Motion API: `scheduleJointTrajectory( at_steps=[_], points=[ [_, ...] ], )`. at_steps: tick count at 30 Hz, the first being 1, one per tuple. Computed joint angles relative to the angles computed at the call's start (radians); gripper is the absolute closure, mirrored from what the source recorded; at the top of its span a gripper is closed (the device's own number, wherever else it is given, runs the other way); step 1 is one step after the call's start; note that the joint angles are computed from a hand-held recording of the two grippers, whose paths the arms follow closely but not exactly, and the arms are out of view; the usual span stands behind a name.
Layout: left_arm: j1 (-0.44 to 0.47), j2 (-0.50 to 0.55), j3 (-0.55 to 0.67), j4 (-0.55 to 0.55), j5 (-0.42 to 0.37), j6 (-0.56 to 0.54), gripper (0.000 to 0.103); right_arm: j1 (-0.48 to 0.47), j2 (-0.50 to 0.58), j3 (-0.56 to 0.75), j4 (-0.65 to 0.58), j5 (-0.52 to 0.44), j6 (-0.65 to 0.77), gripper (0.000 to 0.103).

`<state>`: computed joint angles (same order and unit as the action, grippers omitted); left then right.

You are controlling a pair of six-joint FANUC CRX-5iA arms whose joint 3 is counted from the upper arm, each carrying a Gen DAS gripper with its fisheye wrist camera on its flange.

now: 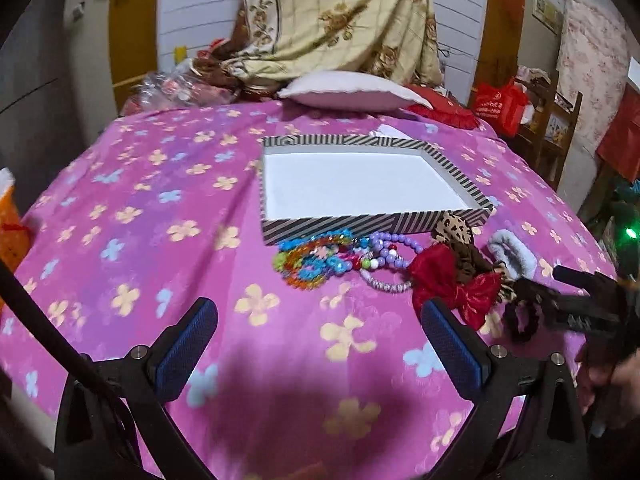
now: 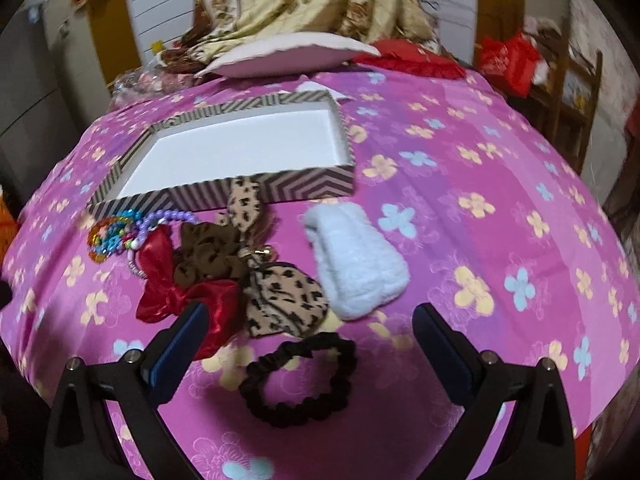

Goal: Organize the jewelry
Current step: 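Move the right tool to the white fuzzy hair band and close on it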

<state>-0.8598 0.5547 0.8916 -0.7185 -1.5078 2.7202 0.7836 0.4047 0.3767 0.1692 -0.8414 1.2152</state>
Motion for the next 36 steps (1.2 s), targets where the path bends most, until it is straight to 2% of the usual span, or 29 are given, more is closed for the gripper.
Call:
scheduleJointTrajectory(
  at_steps=[4,7,8,9,11,16,20,26,29,36],
  points=[
    [0.033,0.034,0.051,-0.002,0.024,-0.043,0.039,-0.005,-0.039,-0.045,-0.016,0.058,0.032,0.000],
    [0.061,0.016,-0.024,0.036,0.135,-0.010,0.040,-0.016,-0.048,-0.050,-0.033,0.053,0.036,0.000],
    [0.068,0.022,-0.030,0.055,0.134,-0.010,0.039,-0.019,-0.051,-0.053,-0.036,0.052,0.039,0.000],
    [0.090,0.037,-0.027,0.122,0.122,-0.009,0.039,-0.021,-0.057,-0.059,-0.037,0.057,0.041,0.000],
    [0.113,0.010,-0.085,0.184,0.196,0.002,0.039,-0.023,-0.064,-0.071,-0.036,0.068,0.043,0.000],
    [0.114,0.028,-0.061,0.190,0.176,-0.012,0.039,-0.022,-0.033,-0.041,-0.036,0.037,0.037,0.000],
    [0.116,0.038,-0.050,0.200,0.167,-0.024,0.039,-0.025,-0.008,0.002,-0.085,0.000,0.070,0.000],
    [0.112,0.051,-0.032,0.195,0.146,-0.041,0.039,-0.022,-0.043,-0.065,-0.070,0.102,0.013,0.000],
    [0.110,0.057,-0.026,0.194,0.143,-0.044,0.040,-0.023,-0.024,-0.027,-0.083,0.040,0.030,0.000],
    [0.096,0.061,-0.016,0.163,0.143,-0.033,0.039,-0.025,-0.031,-0.019,-0.066,0.006,0.039,0.000]
  ],
)
